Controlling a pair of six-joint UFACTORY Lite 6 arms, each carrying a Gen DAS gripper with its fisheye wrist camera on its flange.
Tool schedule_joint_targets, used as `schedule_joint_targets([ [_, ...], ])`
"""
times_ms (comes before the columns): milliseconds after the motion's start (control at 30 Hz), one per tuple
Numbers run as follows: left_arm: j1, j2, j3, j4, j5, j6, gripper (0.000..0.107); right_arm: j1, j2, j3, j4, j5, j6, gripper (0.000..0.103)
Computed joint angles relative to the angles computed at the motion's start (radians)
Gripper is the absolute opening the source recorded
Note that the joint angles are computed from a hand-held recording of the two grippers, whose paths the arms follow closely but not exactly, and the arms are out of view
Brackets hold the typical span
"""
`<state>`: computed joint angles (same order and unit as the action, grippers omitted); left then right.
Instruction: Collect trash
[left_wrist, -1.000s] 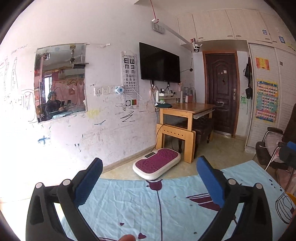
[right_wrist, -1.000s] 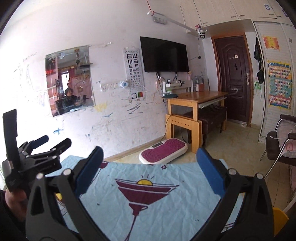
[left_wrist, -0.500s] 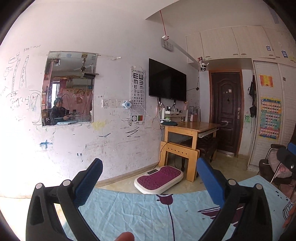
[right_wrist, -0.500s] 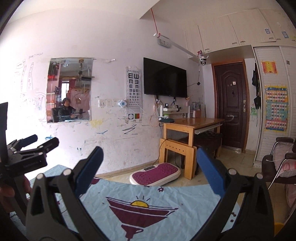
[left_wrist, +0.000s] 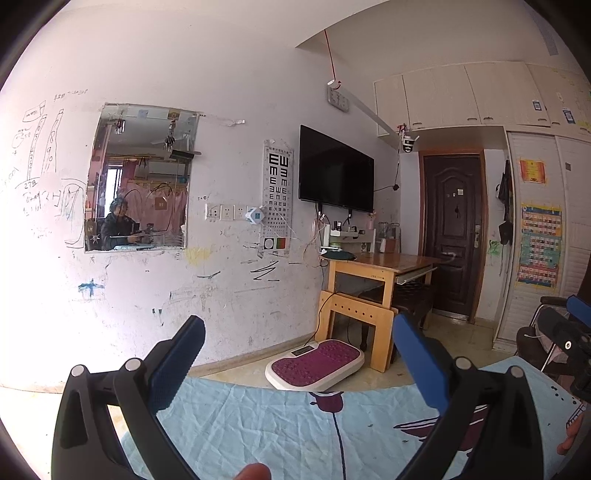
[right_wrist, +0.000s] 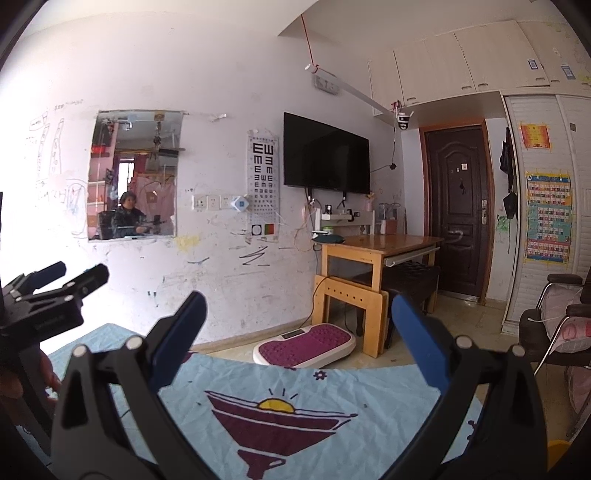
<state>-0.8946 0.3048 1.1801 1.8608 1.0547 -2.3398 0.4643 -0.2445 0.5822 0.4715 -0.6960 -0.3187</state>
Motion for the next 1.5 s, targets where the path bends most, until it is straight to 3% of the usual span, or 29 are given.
schedule_joint_targets([
  [467, 0.003, 0.009, 0.006, -0.001, -0.004, -0.008, 0.097, 0.036, 0.018, 0.011, 0.075, -0.028, -0.068, 0.096],
  [1500, 0.02, 0.012, -0.005, 0.018, -0.031, -0.025, 0.097, 0.029, 0.033, 0.008, 0.044, -0.032, -0.049, 0.097],
])
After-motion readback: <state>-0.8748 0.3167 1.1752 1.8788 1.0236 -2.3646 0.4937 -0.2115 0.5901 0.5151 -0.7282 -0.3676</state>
